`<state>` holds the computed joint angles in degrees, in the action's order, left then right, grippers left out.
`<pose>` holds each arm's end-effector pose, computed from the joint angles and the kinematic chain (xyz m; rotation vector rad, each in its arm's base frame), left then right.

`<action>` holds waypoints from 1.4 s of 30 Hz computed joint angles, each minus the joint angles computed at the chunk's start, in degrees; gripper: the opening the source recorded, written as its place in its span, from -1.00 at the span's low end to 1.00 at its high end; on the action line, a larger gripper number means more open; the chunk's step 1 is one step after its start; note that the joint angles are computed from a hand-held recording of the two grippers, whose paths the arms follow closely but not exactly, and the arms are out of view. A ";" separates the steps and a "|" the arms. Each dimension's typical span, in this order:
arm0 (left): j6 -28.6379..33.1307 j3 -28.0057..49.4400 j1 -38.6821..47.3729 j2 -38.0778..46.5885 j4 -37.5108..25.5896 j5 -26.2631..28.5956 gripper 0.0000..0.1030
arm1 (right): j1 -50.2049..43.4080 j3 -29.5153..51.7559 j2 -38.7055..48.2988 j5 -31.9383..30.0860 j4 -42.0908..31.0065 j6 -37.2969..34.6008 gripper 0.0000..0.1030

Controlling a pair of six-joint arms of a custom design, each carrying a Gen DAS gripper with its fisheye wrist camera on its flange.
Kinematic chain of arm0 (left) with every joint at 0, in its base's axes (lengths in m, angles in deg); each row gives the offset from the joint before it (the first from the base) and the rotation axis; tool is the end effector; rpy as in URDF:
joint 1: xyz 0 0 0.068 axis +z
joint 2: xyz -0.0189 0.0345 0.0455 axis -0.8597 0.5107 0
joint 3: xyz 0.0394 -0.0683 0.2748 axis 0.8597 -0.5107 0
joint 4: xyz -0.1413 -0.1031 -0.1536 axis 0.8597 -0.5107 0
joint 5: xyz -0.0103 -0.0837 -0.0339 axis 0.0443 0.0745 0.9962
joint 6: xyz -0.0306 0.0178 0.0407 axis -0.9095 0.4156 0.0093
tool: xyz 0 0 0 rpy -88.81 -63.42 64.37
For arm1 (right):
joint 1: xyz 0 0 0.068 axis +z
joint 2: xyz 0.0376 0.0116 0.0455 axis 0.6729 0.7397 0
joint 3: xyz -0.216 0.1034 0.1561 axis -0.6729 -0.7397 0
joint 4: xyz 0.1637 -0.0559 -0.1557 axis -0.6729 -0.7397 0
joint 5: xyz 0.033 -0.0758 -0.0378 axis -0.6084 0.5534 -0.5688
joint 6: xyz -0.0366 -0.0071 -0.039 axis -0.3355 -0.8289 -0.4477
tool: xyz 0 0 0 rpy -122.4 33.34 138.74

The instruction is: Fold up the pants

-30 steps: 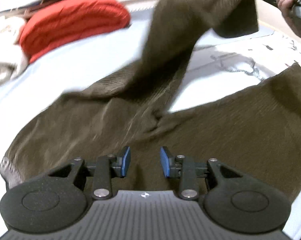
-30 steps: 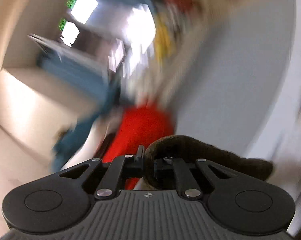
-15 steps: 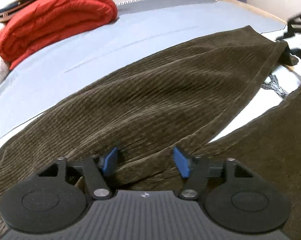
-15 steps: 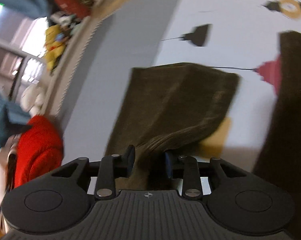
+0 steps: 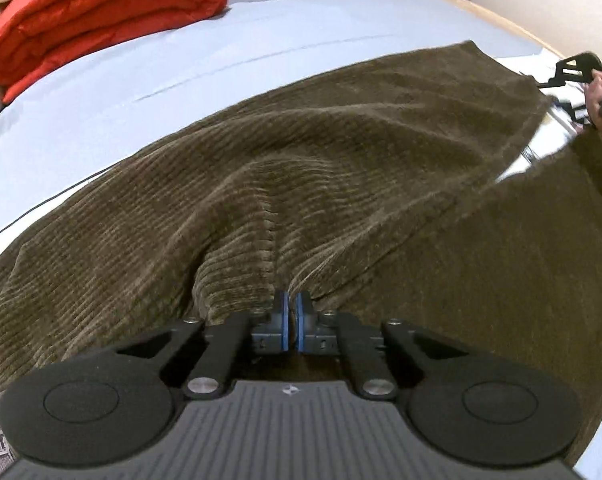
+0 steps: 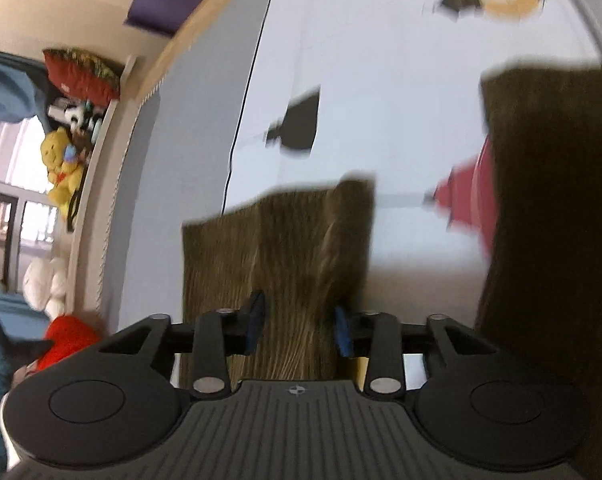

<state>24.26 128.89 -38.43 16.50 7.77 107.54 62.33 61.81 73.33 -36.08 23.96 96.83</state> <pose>0.2944 0.0969 0.2013 0.6693 2.4634 -0.1335 0.2926 0.0931 0.1207 1.5731 1.7341 0.6285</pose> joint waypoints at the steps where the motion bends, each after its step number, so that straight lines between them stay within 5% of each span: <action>1: -0.24 0.11 -0.17 0.18 0.13 -0.14 -0.91 | -0.15 -0.46 -0.89 1.16 -0.63 -0.61 -0.88; 5: -2.88 1.18 -0.96 0.84 -0.34 -0.32 -0.91 | 0.51 -0.61 -5.85 9.10 -6.45 -4.23 -0.91; 8: -3.70 0.10 -2.91 0.17 0.91 -0.75 -0.90 | 2.39 2.31 -7.99 16.42 -20.87 -0.59 -0.91; 11: -3.88 0.47 -3.59 -0.22 0.03 -1.32 -0.86 | -0.78 0.82 -5.56 7.40 -22.28 2.35 -0.87; 13: -2.59 5.12 -0.31 0.97 -8.29 3.65 -0.73 | -1.43 -2.29 -6.38 6.12 -18.83 2.40 -0.85; 15: -0.83 6.11 4.10 0.07 -11.28 8.94 -0.73 | -0.03 2.70 -8.32 10.37 -30.79 2.00 -0.68; 17: -2.28 7.09 9.10 0.50 -12.01 11.96 -0.73 | 2.01 4.40 -11.59 15.34 -35.22 -0.10 -0.51; 19: -4.56 8.16 11.18 3.49 -12.71 6.98 -0.78 | 3.28 4.91 -14.63 17.30 -35.25 -2.91 -0.47; 20: -3.96 8.17 10.38 5.21 -12.97 0.00 -0.79 | 4.65 5.63 -15.94 18.40 -35.58 -4.48 -0.46; 25: 1.03 13.71 13.75 5.90 -23.29 -4.76 -0.80 | 12.93 11.22 -20.42 20.54 -35.08 -15.53 -0.45; 34: 27.99 18.09 32.25 -1.58 -44.26 9.66 -0.70 | 39.14 32.18 -13.73 8.51 -45.87 -50.07 -0.46; 38: 45.43 11.12 40.67 -2.84 -50.84 11.28 -0.67 | 53.66 39.01 -5.32 7.82 -49.67 -53.35 -0.46; 42: 57.23 3.01 43.63 -6.66 -46.49 7.93 -0.63 | 59.94 42.97 2.12 4.22 -49.75 -54.77 -0.58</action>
<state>81.50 131.90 5.20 9.84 -38.72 115.47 122.27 104.78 75.45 -31.86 -25.79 42.06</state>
